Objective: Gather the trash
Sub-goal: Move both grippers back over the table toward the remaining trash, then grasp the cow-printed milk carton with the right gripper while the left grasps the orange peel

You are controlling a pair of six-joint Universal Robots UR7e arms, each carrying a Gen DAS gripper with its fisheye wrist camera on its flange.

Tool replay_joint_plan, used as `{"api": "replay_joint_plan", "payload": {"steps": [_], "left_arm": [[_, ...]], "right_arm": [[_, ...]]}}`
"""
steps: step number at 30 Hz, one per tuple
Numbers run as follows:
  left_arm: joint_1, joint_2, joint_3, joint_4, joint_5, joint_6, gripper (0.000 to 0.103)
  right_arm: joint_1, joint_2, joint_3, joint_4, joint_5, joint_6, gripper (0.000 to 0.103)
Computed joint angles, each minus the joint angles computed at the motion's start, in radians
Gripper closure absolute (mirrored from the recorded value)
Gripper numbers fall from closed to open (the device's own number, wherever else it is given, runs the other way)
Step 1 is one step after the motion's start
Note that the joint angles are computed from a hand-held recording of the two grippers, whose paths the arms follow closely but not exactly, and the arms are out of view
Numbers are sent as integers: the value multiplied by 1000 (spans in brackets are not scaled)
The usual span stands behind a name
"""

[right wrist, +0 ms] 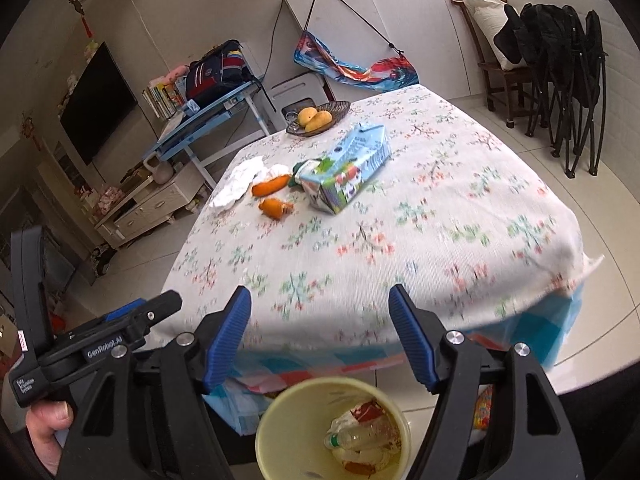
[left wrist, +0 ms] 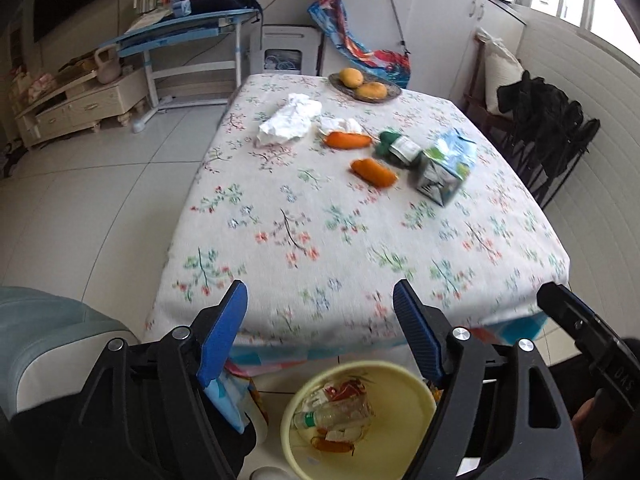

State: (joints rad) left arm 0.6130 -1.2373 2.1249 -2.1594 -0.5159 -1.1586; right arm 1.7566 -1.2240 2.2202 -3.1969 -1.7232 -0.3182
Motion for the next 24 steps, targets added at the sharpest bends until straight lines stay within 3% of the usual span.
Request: {"api": "replay_joint_plan", "payload": {"steps": [4, 12, 24], "left_arm": [[33, 16, -24, -40, 3, 28, 30], [105, 83, -92, -148, 0, 152, 27], [196, 211, -229, -253, -32, 287, 27]], "right_arm": [[4, 53, -87, 36, 0, 23, 34], [-21, 185, -305, 183, 6, 167, 34], [-40, 299, -464, 290, 10, 242, 34]]}}
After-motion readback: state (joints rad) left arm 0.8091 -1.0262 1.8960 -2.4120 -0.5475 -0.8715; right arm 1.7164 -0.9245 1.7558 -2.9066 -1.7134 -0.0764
